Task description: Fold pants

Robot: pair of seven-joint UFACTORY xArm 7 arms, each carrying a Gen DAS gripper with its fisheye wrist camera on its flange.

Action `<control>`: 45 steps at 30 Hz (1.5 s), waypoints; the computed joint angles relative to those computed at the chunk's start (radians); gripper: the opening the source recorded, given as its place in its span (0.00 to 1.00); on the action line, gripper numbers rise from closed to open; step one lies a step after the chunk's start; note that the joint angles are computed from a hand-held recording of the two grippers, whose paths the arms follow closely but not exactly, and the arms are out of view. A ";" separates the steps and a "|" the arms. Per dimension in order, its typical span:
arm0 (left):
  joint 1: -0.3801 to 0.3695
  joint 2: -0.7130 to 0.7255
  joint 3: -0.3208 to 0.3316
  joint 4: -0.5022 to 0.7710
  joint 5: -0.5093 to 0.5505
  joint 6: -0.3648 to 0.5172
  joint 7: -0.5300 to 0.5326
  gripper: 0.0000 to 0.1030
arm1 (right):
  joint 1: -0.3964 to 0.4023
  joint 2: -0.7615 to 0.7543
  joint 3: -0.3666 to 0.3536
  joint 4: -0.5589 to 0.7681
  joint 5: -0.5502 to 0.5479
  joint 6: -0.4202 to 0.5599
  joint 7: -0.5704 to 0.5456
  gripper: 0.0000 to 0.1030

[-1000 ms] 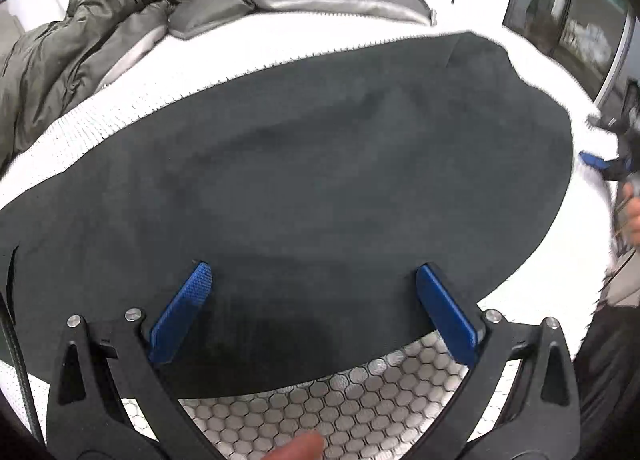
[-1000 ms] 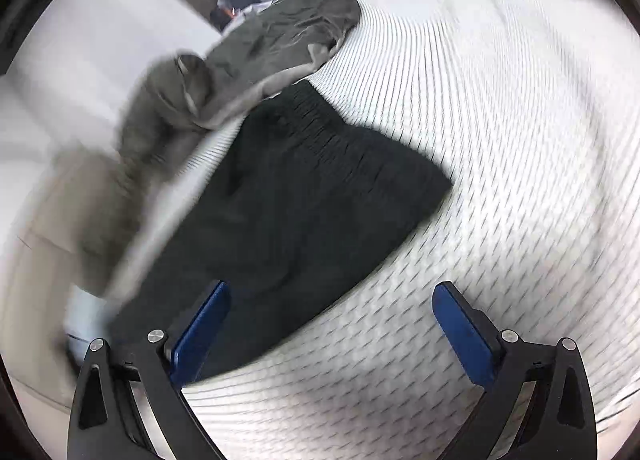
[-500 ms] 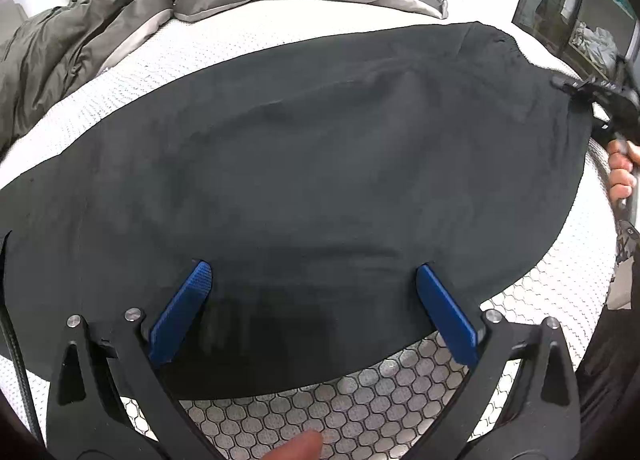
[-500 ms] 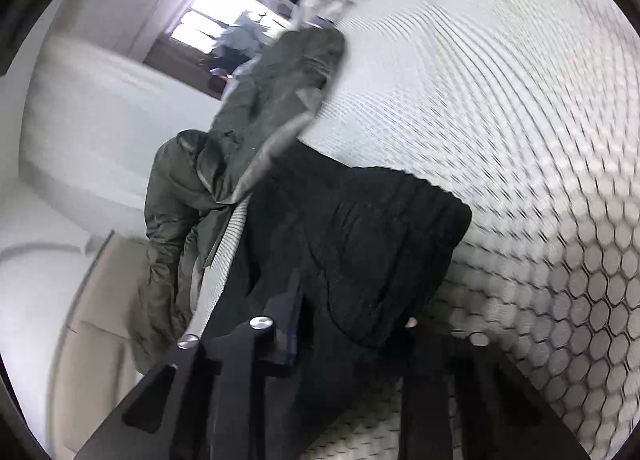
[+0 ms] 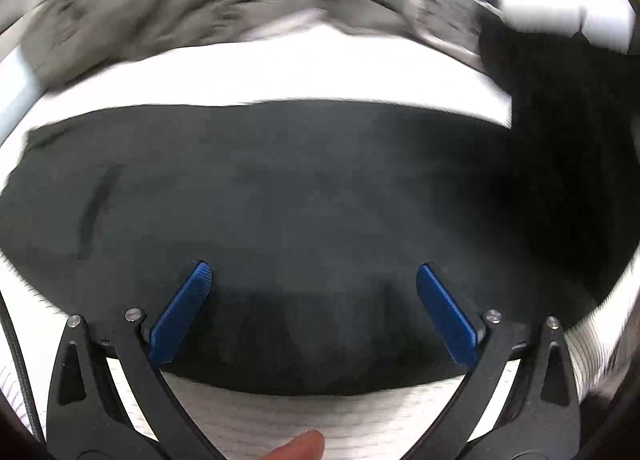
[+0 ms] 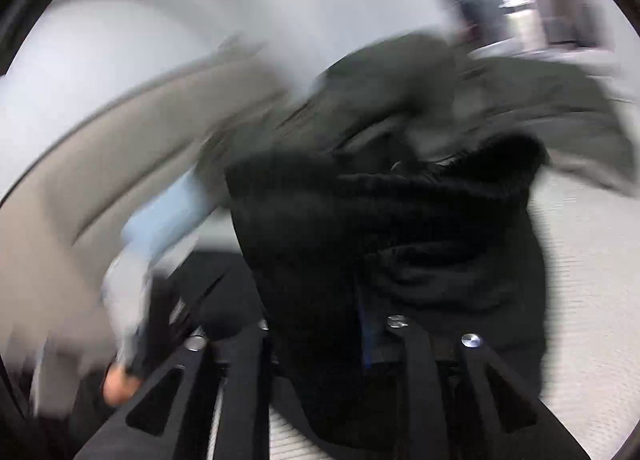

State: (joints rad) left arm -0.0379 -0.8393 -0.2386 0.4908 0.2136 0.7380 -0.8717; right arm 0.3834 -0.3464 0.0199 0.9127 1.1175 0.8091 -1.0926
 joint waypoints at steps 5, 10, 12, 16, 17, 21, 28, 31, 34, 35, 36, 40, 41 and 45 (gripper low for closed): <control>0.089 -0.167 0.047 -0.073 0.020 0.073 -0.047 0.99 | 0.026 0.046 0.062 -0.021 -0.146 -0.008 -0.027 0.63; 0.050 -0.203 0.084 -0.095 -0.027 0.005 0.004 0.99 | -0.052 0.050 0.051 -0.081 -0.250 -0.151 0.122 0.63; -0.011 -0.161 0.101 -0.090 -0.073 -0.047 0.059 0.99 | -0.083 0.085 0.069 -0.092 -0.410 -0.193 0.236 0.63; -0.067 -0.033 0.052 -0.029 -0.090 -0.039 0.148 0.99 | -0.076 0.077 0.060 -0.153 -0.552 -0.275 0.265 0.65; -0.065 -0.011 0.042 -0.018 -0.086 -0.037 0.154 0.99 | -0.070 0.058 0.054 -0.165 -0.576 -0.283 0.275 0.71; -0.103 0.011 0.075 -0.018 -0.141 -0.045 0.179 0.99 | -0.049 -0.006 -0.001 -0.218 -0.581 -0.255 0.253 0.78; -0.075 0.021 0.044 -0.020 -0.119 -0.042 0.179 0.99 | -0.062 -0.141 -0.057 -0.315 -0.660 -0.184 0.236 0.80; -0.090 0.017 0.069 -0.028 -0.139 -0.077 0.188 0.93 | -0.048 -0.151 -0.138 -0.293 -0.582 -0.097 0.185 0.80; -0.113 0.012 0.106 -0.036 -0.184 -0.124 0.205 0.89 | -0.062 -0.126 -0.184 -0.251 -0.472 -0.022 0.167 0.80; -0.121 0.022 0.123 -0.035 -0.200 -0.146 0.220 0.88 | -0.071 -0.108 -0.191 -0.235 -0.440 0.005 0.173 0.80; -0.132 0.042 0.149 -0.029 -0.223 -0.176 0.241 0.88 | -0.084 -0.097 -0.184 -0.225 -0.431 0.020 0.179 0.80; -0.187 0.154 0.265 0.019 -0.343 -0.255 0.345 0.87 | -0.123 -0.084 -0.131 -0.225 -0.436 0.013 0.184 0.80; -0.217 0.187 0.308 0.031 -0.397 -0.271 0.384 0.87 | -0.124 -0.085 -0.128 -0.225 -0.428 0.020 0.171 0.80; -0.298 0.303 0.412 0.075 -0.578 -0.325 0.520 0.73 | -0.123 -0.090 -0.105 -0.246 -0.414 0.002 0.152 0.80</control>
